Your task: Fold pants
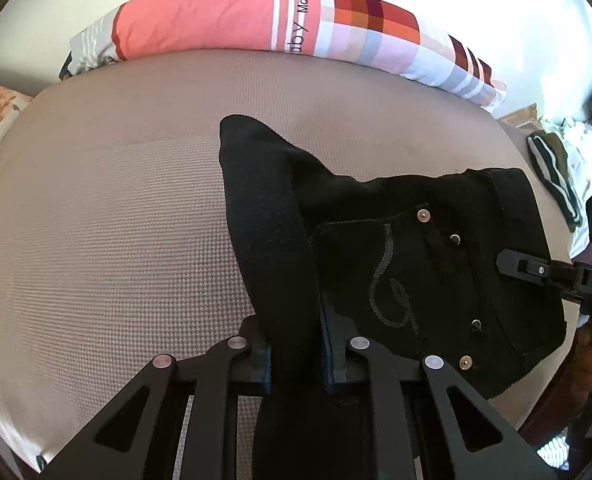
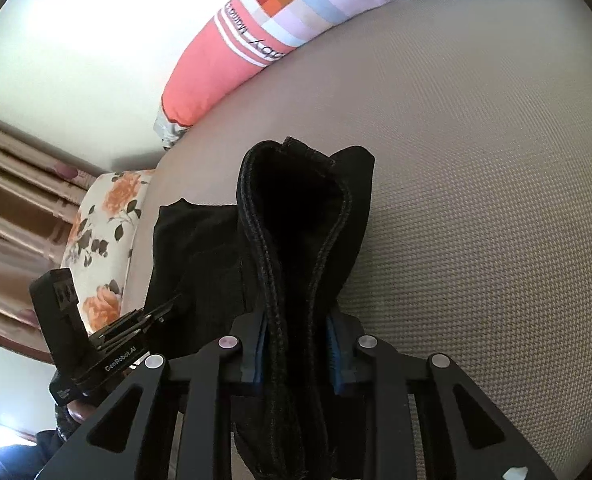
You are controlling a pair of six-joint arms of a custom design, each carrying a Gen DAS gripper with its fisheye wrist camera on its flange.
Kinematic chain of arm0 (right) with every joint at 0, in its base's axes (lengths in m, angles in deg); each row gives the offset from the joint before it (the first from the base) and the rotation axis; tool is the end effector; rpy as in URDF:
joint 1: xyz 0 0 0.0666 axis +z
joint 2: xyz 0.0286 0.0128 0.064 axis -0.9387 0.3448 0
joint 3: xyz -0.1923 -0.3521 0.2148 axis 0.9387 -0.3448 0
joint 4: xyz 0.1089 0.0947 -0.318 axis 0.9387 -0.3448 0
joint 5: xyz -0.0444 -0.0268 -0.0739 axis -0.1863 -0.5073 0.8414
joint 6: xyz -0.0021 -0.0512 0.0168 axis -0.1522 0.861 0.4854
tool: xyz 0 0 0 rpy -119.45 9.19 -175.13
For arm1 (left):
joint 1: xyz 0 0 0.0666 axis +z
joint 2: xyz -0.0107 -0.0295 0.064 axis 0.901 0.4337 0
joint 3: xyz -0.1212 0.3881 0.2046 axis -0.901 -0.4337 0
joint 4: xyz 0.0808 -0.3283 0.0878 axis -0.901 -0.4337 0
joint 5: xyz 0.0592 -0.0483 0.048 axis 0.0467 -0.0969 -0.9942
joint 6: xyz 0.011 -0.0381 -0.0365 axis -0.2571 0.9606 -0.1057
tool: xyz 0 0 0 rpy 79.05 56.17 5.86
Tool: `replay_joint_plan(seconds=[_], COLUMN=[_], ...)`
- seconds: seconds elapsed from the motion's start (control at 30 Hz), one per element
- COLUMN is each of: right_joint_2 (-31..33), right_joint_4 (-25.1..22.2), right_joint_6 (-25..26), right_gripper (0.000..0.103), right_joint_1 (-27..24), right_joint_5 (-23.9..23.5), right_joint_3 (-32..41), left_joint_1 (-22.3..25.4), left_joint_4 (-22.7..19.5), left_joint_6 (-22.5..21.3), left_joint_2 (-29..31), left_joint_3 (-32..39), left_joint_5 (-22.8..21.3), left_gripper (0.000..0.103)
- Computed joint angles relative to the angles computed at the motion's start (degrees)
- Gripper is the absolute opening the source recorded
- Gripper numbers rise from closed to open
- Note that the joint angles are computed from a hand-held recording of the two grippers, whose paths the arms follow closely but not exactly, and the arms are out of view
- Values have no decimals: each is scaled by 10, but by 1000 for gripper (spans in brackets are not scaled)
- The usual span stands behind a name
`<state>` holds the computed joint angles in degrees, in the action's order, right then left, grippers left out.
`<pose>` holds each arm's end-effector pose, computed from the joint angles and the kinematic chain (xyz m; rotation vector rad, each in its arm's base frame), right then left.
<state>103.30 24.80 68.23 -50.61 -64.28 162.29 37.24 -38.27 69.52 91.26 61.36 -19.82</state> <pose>0.6588 0.2525 0.3205 -0.2842 2.6999 1.0871 0.5518 -0.2761 0.3430 -0.2887 2.6244 -0.1715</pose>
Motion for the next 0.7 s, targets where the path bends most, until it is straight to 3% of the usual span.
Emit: replay_joint_plan(seconds=[0.33,0.53,0.7], right_joint_2=[23,60,110], right_joint_4=[-24,-47,-86], right_joint_6=[1,-8,-12], right_gripper=[23,23,23], right_joint_1=[14,23,29], right_joint_5=[-7,-11,-5], right_joint_3=[47,123,229], left_joint_1=[18,39,61], left_joint_4=[15,22,21], left_joint_6=[-7,-22,-40], left_joint_2=[-24,-21,-4], left_joint_3=[-20,-9,24], left_joint_5=[-7,-10,-6], left_gripper=[18,18,18])
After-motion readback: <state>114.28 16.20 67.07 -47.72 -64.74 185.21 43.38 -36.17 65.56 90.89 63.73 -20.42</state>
